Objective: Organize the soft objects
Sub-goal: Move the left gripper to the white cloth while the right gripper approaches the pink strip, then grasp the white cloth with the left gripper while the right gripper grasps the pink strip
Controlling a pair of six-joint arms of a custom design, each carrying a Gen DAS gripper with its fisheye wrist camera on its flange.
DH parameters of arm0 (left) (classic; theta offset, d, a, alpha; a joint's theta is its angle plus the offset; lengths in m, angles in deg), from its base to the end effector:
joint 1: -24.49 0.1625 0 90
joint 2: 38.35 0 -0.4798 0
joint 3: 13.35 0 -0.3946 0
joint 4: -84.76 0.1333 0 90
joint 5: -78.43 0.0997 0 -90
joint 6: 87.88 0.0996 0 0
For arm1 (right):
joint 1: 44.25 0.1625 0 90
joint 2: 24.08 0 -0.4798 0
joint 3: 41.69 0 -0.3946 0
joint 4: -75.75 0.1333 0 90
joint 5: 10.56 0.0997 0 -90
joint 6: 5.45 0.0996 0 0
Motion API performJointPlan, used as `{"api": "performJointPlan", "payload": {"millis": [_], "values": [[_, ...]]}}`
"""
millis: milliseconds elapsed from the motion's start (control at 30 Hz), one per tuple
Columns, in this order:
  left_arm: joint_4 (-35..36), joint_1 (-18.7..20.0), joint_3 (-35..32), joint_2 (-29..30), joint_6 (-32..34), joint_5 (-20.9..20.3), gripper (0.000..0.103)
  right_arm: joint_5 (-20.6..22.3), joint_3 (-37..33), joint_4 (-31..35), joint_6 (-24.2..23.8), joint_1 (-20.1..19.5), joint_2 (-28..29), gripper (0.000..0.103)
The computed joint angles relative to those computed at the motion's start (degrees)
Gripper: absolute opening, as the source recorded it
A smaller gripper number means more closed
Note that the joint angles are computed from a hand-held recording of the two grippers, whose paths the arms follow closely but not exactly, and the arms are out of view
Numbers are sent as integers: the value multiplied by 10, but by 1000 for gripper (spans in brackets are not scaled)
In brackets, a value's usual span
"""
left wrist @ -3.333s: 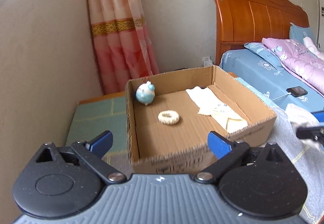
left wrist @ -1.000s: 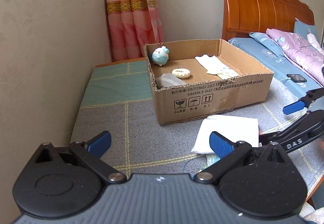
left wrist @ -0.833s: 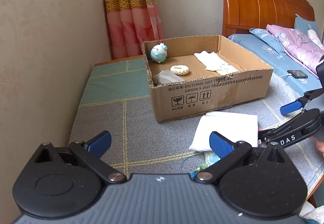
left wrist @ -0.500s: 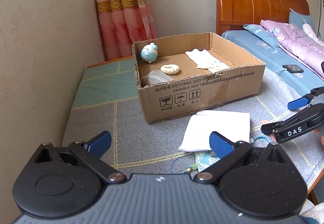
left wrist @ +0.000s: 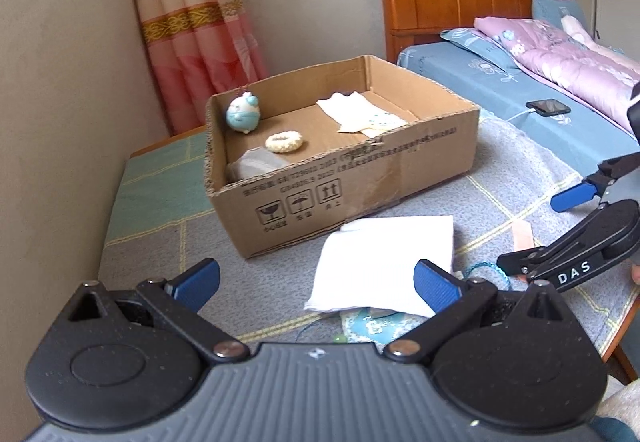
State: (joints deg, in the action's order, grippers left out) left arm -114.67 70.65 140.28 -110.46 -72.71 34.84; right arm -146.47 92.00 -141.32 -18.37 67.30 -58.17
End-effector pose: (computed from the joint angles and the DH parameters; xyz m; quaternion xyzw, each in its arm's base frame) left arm -0.0775 -0.3773 0.2148 0.3566 0.8231 -0.3094 0.3156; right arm 0.2235 -0.3977 0.0269 0.1766 -0.8818 0.2465 0.3613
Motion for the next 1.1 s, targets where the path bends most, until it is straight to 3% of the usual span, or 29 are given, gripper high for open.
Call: {"api": "performJointPlan", "payload": {"millis": [167, 533, 800, 1000, 1100], "values": [[7, 2, -4, 6, 1, -3, 102, -7, 8, 12, 8, 1, -9, 103], [24, 15, -19, 3, 22, -22, 102, -96, 23, 44, 22, 13, -27, 103], [158, 69, -78, -23, 33, -131, 102, -20, 22, 36, 9, 8, -22, 103], [240, 100, -125, -9, 27, -158, 102, -3, 27, 18, 19, 1, -21, 103], [299, 122, -154, -9, 11, -202, 102, -1, 29, 5, 13, 0, -17, 103]]}}
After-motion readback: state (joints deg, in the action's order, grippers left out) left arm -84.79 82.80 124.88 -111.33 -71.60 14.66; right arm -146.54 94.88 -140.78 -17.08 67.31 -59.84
